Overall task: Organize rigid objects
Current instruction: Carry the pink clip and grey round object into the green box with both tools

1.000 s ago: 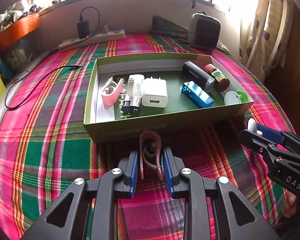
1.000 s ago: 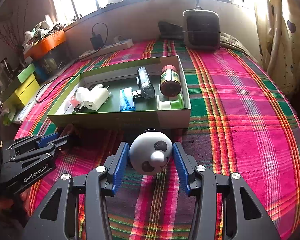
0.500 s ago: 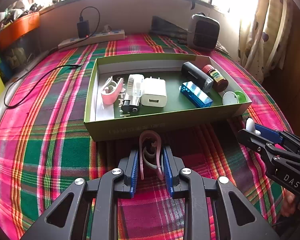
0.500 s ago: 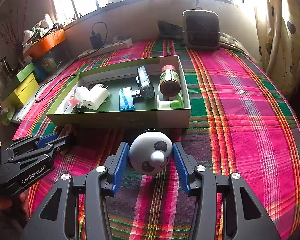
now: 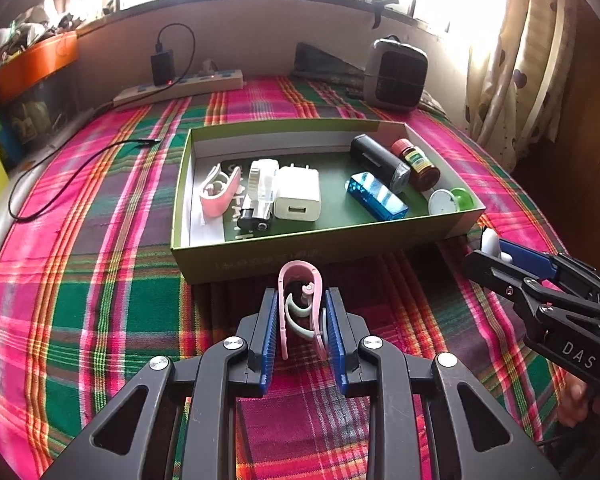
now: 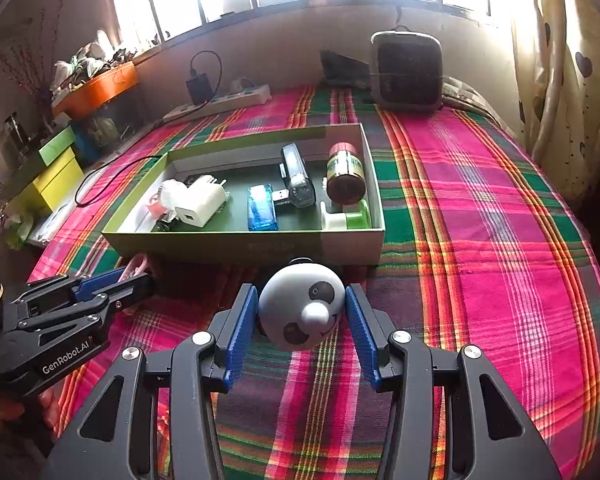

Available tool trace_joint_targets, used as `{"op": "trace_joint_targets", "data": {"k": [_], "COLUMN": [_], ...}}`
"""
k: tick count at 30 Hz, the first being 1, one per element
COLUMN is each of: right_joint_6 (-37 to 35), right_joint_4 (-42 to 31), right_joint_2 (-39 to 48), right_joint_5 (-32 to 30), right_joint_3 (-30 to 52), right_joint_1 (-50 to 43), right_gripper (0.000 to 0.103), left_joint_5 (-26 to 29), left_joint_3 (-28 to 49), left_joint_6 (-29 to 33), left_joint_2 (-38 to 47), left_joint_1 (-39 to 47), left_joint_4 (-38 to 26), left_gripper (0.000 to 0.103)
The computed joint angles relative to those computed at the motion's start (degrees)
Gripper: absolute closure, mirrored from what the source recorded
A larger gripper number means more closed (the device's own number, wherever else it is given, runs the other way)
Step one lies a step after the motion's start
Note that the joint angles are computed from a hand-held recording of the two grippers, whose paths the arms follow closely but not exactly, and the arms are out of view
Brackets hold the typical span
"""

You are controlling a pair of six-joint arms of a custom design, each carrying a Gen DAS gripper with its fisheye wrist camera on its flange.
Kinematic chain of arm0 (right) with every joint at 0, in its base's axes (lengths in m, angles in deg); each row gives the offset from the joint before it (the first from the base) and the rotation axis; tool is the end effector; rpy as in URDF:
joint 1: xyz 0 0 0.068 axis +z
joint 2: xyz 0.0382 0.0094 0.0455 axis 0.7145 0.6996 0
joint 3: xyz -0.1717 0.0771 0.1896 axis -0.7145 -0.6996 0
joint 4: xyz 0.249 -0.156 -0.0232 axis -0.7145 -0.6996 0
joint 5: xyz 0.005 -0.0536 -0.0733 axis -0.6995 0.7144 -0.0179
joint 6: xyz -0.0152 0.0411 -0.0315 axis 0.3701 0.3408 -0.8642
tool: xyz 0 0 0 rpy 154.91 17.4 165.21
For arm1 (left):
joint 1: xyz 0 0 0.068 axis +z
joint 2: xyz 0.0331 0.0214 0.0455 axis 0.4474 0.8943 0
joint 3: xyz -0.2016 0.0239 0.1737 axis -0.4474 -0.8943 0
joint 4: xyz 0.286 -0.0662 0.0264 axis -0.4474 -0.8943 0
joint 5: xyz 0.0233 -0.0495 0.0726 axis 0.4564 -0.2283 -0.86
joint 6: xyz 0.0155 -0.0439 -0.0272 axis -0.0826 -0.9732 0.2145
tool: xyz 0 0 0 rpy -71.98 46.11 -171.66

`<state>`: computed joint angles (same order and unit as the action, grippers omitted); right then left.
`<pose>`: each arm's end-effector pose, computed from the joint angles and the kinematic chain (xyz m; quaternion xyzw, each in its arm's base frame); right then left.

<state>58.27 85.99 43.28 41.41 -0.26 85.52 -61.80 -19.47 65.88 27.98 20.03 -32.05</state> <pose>0.2257 0.1797 0.0789 -0.0935 0.9204 0.1175 0.3609 0.2158 -0.0269 0.0817 0.0240 0.9355 -0.0621 0.3471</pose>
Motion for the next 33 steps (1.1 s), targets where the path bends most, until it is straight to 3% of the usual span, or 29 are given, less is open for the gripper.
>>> {"op": "trace_joint_targets", "data": {"k": [9, 16, 33], "right_joint_6": [-0.8, -2.8, -7.2], "right_joint_4": [-1.0, -2.1, -5.4], "right_joint_2": [-3.0, -3.0, 7.0], "right_joint_5": [0.7, -1.0, -3.9], "right_joint_3": [-0.1, 2.5, 16.6], "right_joint_1": [1.0, 0.3, -2.0], "right_gripper": [0.056, 0.056, 0.056], "left_joint_5": [2.0, 3.5, 7.1], "left_joint_3": [0.0, 2.3, 15.4], "left_joint_6": [1.2, 2.8, 6.5], "left_joint_2": [-6.4, -6.3, 9.4], "left_joint_1": [1.5, 3.9, 9.7], "left_joint_4": [-4.1, -5.0, -2.2], "left_gripper": [0.081, 0.081, 0.081]}}
